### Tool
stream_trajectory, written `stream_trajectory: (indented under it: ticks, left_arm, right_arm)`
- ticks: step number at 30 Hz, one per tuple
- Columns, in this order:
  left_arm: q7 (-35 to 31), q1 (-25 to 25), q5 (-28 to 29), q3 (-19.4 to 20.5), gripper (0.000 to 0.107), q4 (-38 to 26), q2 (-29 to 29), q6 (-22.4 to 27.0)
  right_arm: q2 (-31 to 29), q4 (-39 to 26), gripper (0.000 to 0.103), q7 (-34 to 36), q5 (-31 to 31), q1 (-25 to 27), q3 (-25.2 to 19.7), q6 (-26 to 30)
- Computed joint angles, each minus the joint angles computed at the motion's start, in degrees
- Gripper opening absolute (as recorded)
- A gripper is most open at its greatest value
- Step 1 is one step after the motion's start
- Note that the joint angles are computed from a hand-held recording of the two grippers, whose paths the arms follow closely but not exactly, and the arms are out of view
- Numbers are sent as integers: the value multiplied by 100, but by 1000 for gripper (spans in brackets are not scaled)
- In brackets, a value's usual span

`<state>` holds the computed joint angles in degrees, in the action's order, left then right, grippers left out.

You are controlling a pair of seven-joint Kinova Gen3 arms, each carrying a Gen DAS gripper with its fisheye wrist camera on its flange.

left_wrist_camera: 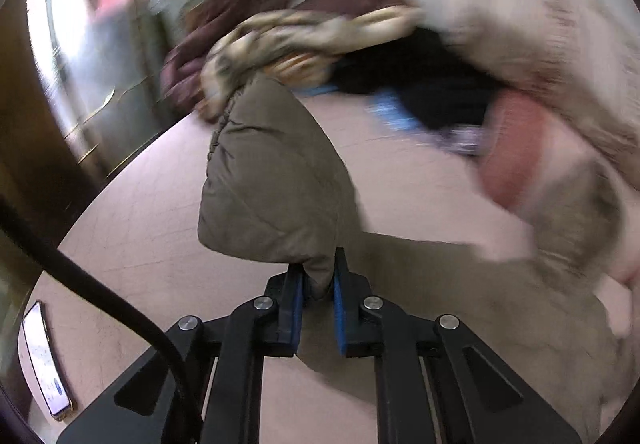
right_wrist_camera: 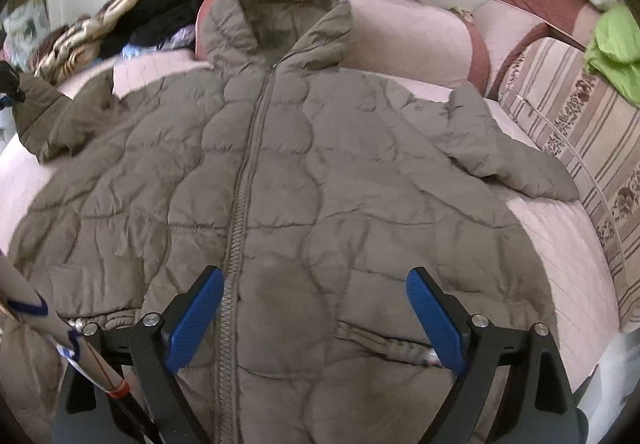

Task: Fold large clothes
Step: 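Fold the held sleeve across the coat body with the left gripper, release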

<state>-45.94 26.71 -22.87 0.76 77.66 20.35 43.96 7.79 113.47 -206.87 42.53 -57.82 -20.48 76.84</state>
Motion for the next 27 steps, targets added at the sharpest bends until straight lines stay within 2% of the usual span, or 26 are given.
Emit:
stream_trajectory:
  ticks: [6, 9, 12, 14, 18, 20, 23, 26, 27]
  left_arm:
    - [-110, 905, -99, 548, 12, -172, -255, 67]
    - [-71, 1444, -181, 700, 12, -398, -67, 151]
    - [-283, 1712, 183, 905, 12, -686, 308, 201]
    - [-291, 2019, 292, 876, 12, -863, 611, 312]
    - [-346, 2495, 598, 720, 13, -1468, 1386, 887]
    - [-356, 2574, 690, 692, 14, -1688, 1657, 1147]
    - [-257, 2664, 852, 586, 17, -1553, 1701, 1132]
    - [-251, 2589, 995, 608, 32, -1320, 1482, 1025]
    - [-297, 2477, 1117, 681, 42, -1161, 1357, 893]
  right_arm:
    - [-524, 377, 95, -564, -276, -95, -288, 363]
    - [-782, 572, 95, -870, -488, -99, -509, 610]
    - [-1087, 805, 95, -1133, -764, -23, -709, 744]
    - [-1264, 942, 95, -1276, -929, 57, -843, 806]
    - [-1614, 1186, 95, -1449, -1217, 268, -1083, 803]
    - [-1751, 1277, 95, -1440, -1316, 395, -1187, 770]
    - [-1868, 1351, 95, -1391, -1370, 581, -1326, 731]
    - [-1913, 1385, 95, -1273, -1316, 740, -1380, 625]
    - [-1954, 1381, 95, -1166, -1255, 795, -1351, 553]
